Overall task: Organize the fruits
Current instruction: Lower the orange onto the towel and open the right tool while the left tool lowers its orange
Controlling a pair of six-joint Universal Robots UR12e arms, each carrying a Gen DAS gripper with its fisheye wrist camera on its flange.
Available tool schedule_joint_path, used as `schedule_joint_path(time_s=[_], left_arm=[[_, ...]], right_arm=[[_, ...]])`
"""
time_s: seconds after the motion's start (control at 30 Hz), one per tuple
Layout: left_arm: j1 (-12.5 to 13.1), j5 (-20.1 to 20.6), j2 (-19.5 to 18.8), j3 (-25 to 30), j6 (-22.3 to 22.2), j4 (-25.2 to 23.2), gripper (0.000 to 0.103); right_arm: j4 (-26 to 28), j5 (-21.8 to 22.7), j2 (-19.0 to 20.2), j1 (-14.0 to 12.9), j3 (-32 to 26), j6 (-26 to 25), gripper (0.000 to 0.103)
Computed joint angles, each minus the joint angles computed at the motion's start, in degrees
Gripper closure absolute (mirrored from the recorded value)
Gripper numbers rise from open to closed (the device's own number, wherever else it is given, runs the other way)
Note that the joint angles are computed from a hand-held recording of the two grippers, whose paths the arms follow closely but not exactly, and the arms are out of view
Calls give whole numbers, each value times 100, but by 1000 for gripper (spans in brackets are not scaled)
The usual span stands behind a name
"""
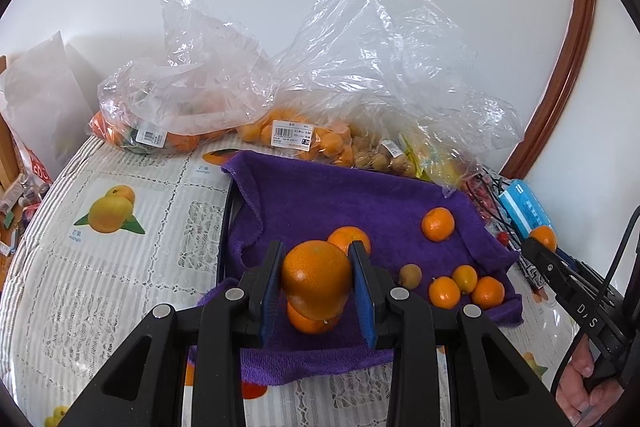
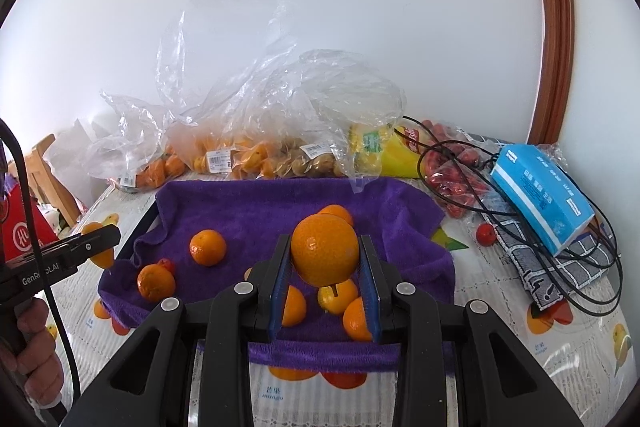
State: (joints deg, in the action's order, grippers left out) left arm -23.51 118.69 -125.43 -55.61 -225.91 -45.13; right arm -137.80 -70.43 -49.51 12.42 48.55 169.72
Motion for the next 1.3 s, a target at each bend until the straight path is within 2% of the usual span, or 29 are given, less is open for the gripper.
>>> schedule_joint_path(time_s=[0.23, 0.47, 0.63, 0.77, 0.9, 1.1, 1.3], left_arm=[[48, 70, -119, 221, 60, -238, 72], [79, 120, -104, 95, -38, -185, 72], [140, -51, -50, -75, -279, -194, 72], [165, -190, -45, -120, -311, -140, 72], [144, -260, -62, -141, -149, 107, 72], [110, -549, -127, -112, 139, 356, 72], [48, -522, -280, 114, 441, 141, 72]], right_arm=[[95, -8, 220, 37, -418, -75, 71], [202, 3, 358, 15, -559, 5, 71], [506, -92, 446, 10, -606, -4, 71], [602, 1, 470, -1, -604, -39, 71], [439, 4, 459, 11, -507, -65, 71], [489, -81, 520, 44, -542, -30, 71], [590, -173, 550, 90, -554, -175, 71]])
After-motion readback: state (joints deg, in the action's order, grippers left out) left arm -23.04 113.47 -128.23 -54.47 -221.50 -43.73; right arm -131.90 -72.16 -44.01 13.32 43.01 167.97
